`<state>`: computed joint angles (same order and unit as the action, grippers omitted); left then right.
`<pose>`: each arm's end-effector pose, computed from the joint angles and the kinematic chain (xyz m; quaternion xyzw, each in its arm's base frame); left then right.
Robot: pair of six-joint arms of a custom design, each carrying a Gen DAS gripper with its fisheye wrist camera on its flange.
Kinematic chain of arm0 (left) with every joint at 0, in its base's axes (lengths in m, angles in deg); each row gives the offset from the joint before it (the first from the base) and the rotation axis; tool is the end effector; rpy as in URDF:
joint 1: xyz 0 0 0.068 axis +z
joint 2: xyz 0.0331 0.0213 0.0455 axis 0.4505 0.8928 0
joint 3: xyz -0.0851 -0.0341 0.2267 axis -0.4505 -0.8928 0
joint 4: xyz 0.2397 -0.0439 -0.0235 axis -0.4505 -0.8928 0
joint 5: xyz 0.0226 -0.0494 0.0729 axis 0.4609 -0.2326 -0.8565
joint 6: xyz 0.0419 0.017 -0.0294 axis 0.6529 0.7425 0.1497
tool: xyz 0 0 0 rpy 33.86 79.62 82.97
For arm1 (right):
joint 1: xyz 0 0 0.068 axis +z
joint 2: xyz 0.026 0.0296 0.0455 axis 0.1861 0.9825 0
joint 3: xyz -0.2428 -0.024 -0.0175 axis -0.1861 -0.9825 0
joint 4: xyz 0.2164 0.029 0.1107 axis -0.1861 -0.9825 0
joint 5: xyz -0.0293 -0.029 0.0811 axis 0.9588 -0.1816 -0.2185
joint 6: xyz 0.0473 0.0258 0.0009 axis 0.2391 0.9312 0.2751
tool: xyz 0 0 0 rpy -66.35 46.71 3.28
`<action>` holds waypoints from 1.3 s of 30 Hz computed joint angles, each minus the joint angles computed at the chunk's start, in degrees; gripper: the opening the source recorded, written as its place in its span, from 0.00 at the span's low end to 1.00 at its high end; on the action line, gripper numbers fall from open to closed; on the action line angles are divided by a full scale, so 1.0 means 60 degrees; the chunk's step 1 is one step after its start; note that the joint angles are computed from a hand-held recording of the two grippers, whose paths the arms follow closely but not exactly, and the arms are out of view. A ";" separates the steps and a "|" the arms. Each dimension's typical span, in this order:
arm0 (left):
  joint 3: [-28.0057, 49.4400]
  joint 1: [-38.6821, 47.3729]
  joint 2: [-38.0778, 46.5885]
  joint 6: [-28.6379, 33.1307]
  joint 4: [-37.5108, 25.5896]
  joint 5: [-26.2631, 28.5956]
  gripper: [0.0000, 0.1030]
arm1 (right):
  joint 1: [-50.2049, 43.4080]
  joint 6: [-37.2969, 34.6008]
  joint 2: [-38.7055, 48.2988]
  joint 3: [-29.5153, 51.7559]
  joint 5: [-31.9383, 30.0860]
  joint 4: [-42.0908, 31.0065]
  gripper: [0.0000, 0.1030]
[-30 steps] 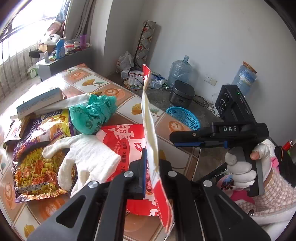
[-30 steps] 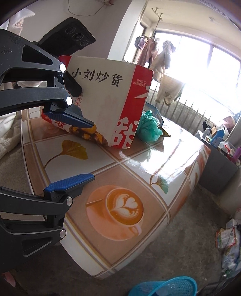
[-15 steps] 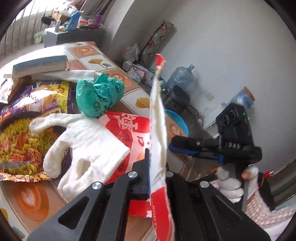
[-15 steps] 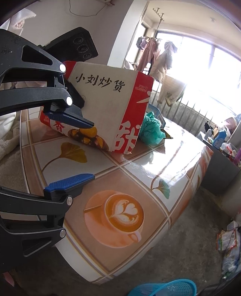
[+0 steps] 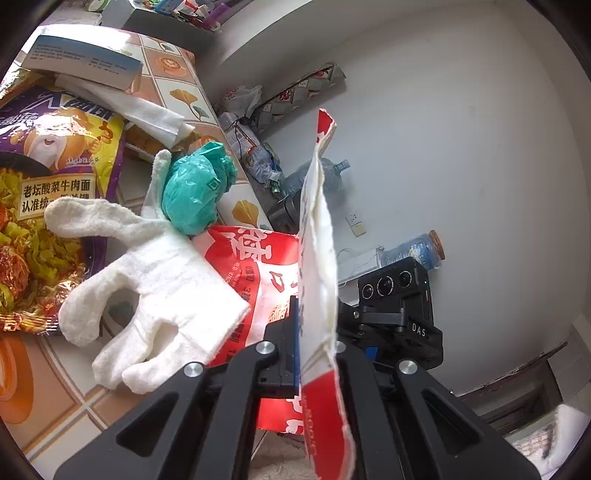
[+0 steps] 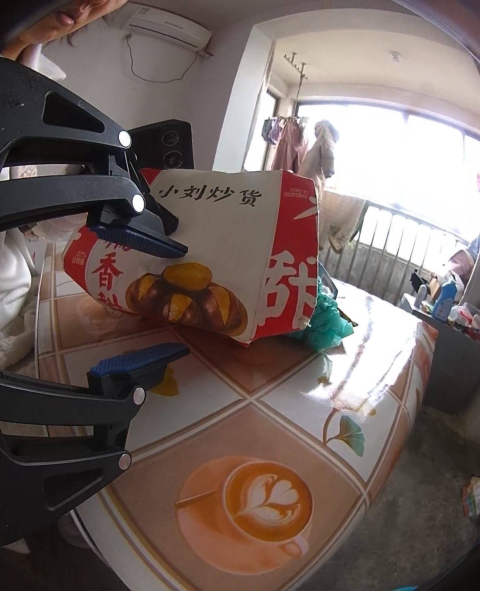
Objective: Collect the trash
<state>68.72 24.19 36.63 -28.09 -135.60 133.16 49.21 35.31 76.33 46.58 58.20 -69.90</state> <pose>0.3431 -0.0463 0.3484 0.1529 0.8455 -0.4879 0.1542 0.2155 0.1834 0.2891 0.1613 0.8103 0.5160 0.2260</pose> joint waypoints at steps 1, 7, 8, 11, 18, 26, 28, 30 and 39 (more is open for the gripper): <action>-0.0120 -0.0128 -0.0124 -0.0133 0.0214 -0.0186 0.01 | -0.0005 0.0035 -0.0065 -0.0039 0.0077 -0.0054 0.33; -0.0638 -0.0929 -0.1019 0.0025 0.1122 -0.1795 0.02 | -0.0244 0.0490 -0.0584 -0.0915 -0.0162 0.0588 0.26; -0.0689 -0.0998 -0.1118 0.0166 0.1190 -0.1966 0.05 | -0.0249 0.0635 -0.0609 -0.1066 -0.0191 0.0805 0.25; -0.0758 -0.0866 -0.1229 0.0589 0.1142 -0.2075 0.08 | -0.0277 0.0927 -0.0688 -0.1357 -0.0186 0.1020 0.24; -0.0242 0.0288 -0.0879 0.1466 0.0509 -0.1401 0.11 | -0.0388 0.1019 -0.0771 -0.1310 -0.0317 0.0897 0.22; 0.0502 0.1091 -0.0008 0.1229 -0.0035 -0.1093 0.11 | -0.0331 0.1172 -0.0979 -0.1571 -0.0347 0.1172 0.22; 0.0607 0.1100 0.0130 0.1188 0.0004 -0.1232 0.11 | -0.0353 0.1238 -0.1413 -0.1983 -0.0424 0.1256 0.21; 0.0386 0.1109 -0.0034 0.1131 0.0332 -0.1617 0.11 | -0.0460 0.1296 -0.1611 -0.2295 -0.0563 0.1457 0.20; 0.0193 0.0774 -0.0376 0.2068 0.0655 -0.3440 0.12 | -0.0588 0.1521 -0.1939 -0.2704 -0.0753 0.1845 0.20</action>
<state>69.88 28.83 34.37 -15.68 -131.67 112.52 45.68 44.43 64.69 30.35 53.69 -58.83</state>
